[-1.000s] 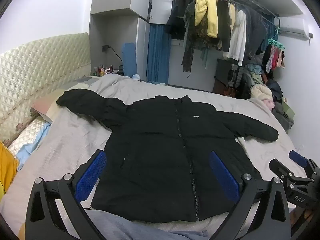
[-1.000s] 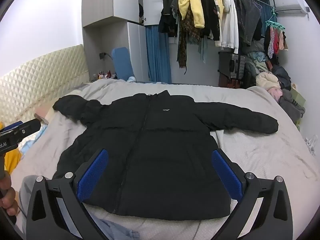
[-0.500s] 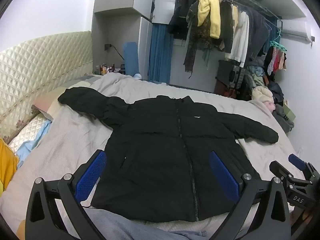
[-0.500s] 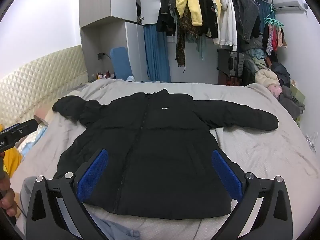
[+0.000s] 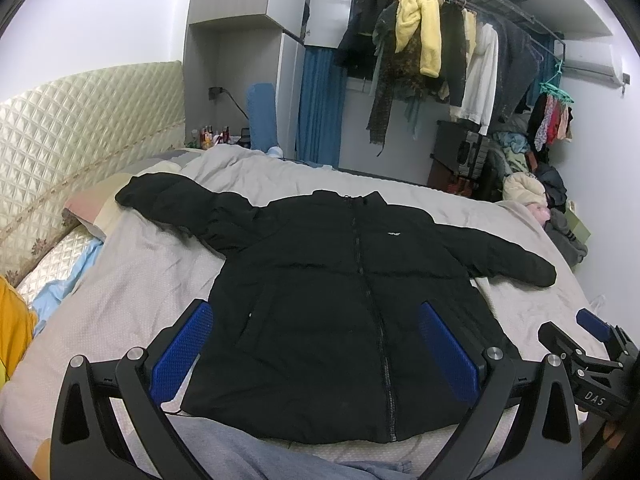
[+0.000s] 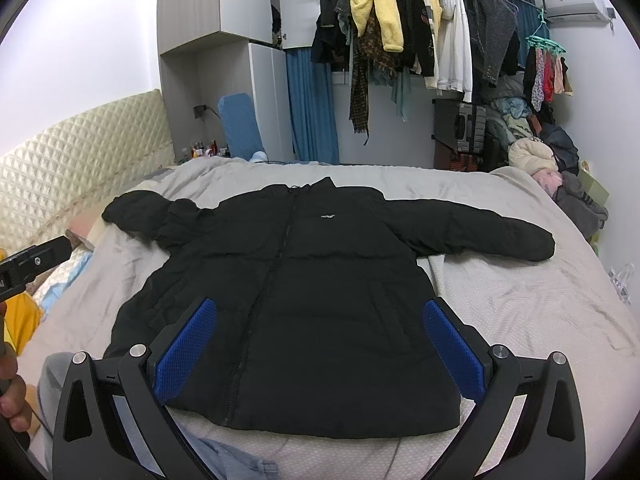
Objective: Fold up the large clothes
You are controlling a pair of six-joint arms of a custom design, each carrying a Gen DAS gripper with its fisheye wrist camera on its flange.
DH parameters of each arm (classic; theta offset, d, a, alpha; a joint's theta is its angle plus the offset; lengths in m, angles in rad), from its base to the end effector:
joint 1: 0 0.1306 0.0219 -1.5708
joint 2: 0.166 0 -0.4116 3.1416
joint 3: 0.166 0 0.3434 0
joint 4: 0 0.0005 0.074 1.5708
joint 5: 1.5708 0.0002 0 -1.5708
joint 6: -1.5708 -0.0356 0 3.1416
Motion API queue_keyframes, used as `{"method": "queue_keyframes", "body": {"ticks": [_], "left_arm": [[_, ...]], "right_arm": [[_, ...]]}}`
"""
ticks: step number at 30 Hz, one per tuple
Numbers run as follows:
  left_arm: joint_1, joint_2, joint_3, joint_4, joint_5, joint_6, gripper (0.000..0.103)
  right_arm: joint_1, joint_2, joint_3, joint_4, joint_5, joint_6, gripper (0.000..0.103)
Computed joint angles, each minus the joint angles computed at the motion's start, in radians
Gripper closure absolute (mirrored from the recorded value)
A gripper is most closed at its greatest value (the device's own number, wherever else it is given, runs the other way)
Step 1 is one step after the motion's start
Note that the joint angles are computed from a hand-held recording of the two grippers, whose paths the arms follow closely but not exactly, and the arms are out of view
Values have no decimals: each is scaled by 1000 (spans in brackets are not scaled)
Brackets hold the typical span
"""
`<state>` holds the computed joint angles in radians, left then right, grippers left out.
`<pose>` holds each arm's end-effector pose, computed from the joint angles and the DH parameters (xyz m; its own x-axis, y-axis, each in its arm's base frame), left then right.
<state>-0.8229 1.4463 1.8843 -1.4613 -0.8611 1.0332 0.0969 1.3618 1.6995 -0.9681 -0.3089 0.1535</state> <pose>0.2917 -0.2755 0.6044 -0.4770 -0.3088 -0.8229 -0.3917 0.9128 -0.1155 0.4123 0.0504 0.5918 -0.5283 -0.1977 -0.8257 -0.4223 0.9049 0.0536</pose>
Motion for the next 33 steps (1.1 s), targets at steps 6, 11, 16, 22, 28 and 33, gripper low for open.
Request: {"method": "queue_keyframes", "body": {"ticks": [6,11,16,22,28,33], "left_arm": [[5,-2,-1,4,6,-7,0],[5,1,5,-5,3,-2,0],[11,6,6,-6,10,2,0],[8,11,7,-5,14,0,0],[8,16,14,-11,19,-2,0],[4,16,12,-13,14,2,0]], "right_arm": [[-4,-2,2,-8,-2,4,0],[-1,-1,-2,-3,7,3,0],[-7,-4,-12,-3,6,11,0],[-5,-2,-9,-7,24,0,0],[-7,-1,-12,-7,14,4,0],[-6,0,-12,-6,15,1,0]]}}
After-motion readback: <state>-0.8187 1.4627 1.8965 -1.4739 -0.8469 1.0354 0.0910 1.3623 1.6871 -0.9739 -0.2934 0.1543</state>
